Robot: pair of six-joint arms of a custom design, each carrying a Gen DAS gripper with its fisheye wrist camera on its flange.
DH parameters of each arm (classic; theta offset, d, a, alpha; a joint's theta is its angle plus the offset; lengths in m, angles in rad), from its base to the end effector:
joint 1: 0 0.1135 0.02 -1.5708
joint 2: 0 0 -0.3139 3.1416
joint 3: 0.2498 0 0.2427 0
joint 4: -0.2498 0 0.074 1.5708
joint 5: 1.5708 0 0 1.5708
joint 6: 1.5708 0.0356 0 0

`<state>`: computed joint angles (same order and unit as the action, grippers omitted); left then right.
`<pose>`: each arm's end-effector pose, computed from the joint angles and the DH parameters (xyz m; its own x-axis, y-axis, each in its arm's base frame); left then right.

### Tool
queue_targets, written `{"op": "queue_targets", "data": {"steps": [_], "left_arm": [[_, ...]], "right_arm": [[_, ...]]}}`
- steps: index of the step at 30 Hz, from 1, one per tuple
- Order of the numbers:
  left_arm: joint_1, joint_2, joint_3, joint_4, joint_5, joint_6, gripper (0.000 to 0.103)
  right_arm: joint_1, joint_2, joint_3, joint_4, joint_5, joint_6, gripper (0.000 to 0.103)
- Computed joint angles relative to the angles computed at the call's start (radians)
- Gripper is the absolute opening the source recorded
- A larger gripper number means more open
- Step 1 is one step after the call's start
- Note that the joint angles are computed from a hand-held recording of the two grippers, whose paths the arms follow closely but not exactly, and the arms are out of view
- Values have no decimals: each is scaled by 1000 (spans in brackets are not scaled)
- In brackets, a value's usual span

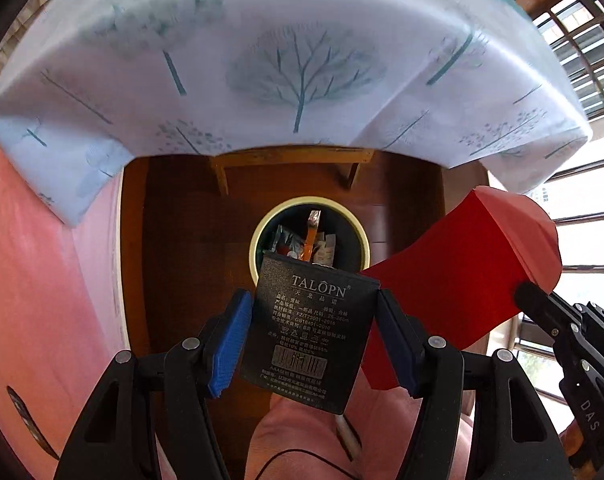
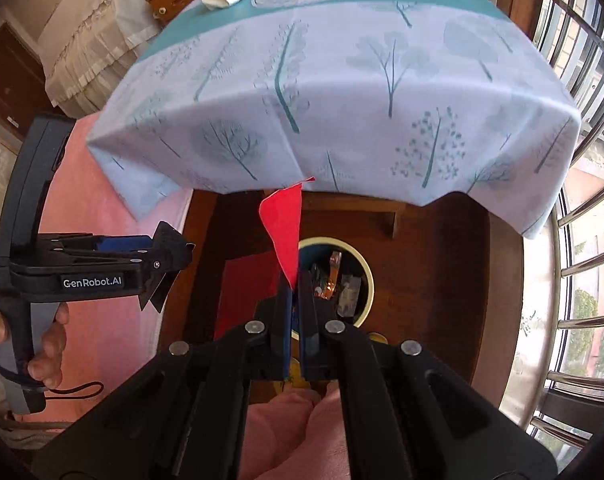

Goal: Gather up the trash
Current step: 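Open both tools to drop the card and red paper into the bin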

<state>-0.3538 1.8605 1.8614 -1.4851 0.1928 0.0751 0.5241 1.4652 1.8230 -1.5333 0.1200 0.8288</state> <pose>0.3299 -0.1291 0.3660 -0.9052 0.4129 -0.1006 0.4247 0.8865 -0.1839 0.1998 0.1106 0.4633 -0.8767 0.3385 -0.3417 0.2802 0.9369 0.2092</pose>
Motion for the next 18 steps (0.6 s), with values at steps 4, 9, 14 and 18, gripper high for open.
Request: {"op": "queue_targets", "data": {"steps": [4, 9, 14, 18], "left_arm": [[-27, 2, -297, 259, -27, -50, 63], [-62, 128, -508, 526, -44, -103, 64], [-76, 300, -556, 688, -25, -89, 65], [-90, 420, -532, 742, -14, -88, 72]], "right_arm": [[-14, -73, -378, 247, -22, -11, 0], [-62, -71, -778, 606, -72, -73, 0], [-101, 48, -1060, 979, -118, -118, 1], [-145, 194, -1174, 1214, -183, -146, 1]]}}
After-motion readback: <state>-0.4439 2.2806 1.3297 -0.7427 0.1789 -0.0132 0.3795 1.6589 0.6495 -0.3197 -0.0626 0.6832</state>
